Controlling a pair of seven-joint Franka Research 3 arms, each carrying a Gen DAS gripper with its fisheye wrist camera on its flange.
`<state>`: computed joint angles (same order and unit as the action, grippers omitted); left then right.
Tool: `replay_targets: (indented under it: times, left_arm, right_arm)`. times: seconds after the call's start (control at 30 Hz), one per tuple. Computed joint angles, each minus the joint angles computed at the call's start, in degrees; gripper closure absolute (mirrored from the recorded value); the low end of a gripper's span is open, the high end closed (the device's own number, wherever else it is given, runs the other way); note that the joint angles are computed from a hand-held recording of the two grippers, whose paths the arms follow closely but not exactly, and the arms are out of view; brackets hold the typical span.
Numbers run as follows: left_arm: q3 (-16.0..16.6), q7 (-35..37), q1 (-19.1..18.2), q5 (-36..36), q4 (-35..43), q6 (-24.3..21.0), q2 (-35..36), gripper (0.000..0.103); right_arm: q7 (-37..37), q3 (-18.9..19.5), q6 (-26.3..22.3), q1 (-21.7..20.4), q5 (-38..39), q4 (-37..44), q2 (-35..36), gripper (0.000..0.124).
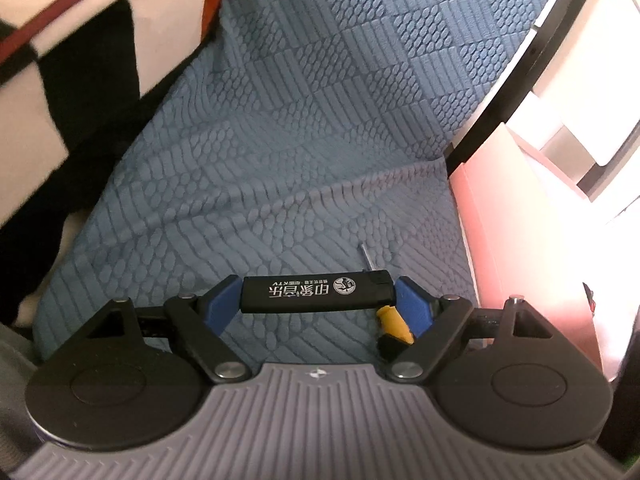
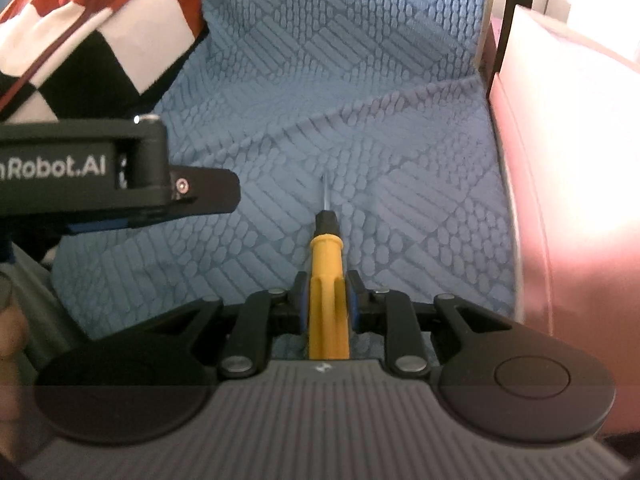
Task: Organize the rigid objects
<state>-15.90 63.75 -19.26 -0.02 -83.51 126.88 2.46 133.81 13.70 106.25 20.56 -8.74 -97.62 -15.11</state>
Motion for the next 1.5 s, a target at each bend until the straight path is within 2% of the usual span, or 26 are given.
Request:
replay_targets:
  times: [0.37, 0.4, 0.43, 0.47, 0.6, 1.13, 1.23, 1.27, 1.3, 1.37, 1.5]
  left_arm:
    - [0.3, 0.7, 0.4, -0.4, 2.3, 1.6, -0.6, 0.017]
    - [0.4, 0.5, 0.5, -0.2, 2.9, 1.4, -0.5, 0.017]
    - [0.4, 0.4, 0.5, -0.3, 3.3, 1.2, -0.6, 0.017]
    - [0.4, 0.3, 0.5, -0.4, 3.5, 1.1, -0.7, 0.017]
    - [0.3, 0.5, 0.4, 0.0, 4.0, 1.4, -1.3, 0.017]
    - [0.7, 1.2, 0.9, -3.2, -0.5, 0.1, -2.4, 0.017]
    - [0.6, 1.2, 0.9, -3.4, -0.3, -0.2, -2.0, 0.017]
    - [0.5, 1.2, 0.8, -3.3, -0.3, -0.4, -1.9, 0.017]
    - [0.4, 1.3, 0.8, -3.0, 0.0, -0.5, -1.6, 0.017]
    - [0.4, 1.5, 0.7, -2.9, -0.1, -0.6, -1.4, 0.017]
    - [0.3, 1.6, 0.6, -3.0, -0.2, -0.8, -1.1, 0.017]
  right_arm:
    - [0.9, 1.1, -0.3, -0.9, -5.9, 5.8, 0.0, 0.102]
    - [1.2, 1.2, -0.3, -1.0, -6.3, 6.4, 0.0, 0.115]
    - [1.0, 1.1, -0.1, -1.1, -6.6, 6.8, -0.2, 0.12]
    - [1.0, 1.3, -0.2, -1.2, -7.1, 7.5, -0.2, 0.117]
    - [0.3, 1.4, 1.0, -1.5, -8.3, 8.3, -0.6, 0.117]
    - [6.9, 1.9, -0.4, -2.4, -2.1, -0.4, -6.0, 0.115]
    - [5.9, 1.7, -0.1, -2.3, -0.4, -1.5, -6.4, 0.112]
    - [5.4, 1.7, -0.7, -2.3, -0.2, -1.4, -6.0, 0.106]
    - [5.0, 1.8, -1.0, -2.4, -0.1, -1.6, -5.9, 0.092]
    - [4.8, 1.9, -1.2, -2.5, -0.2, -2.6, -6.0, 0.083]
    - [4.1, 1.4, -1.4, -2.3, 1.0, -4.6, -6.3, 0.083]
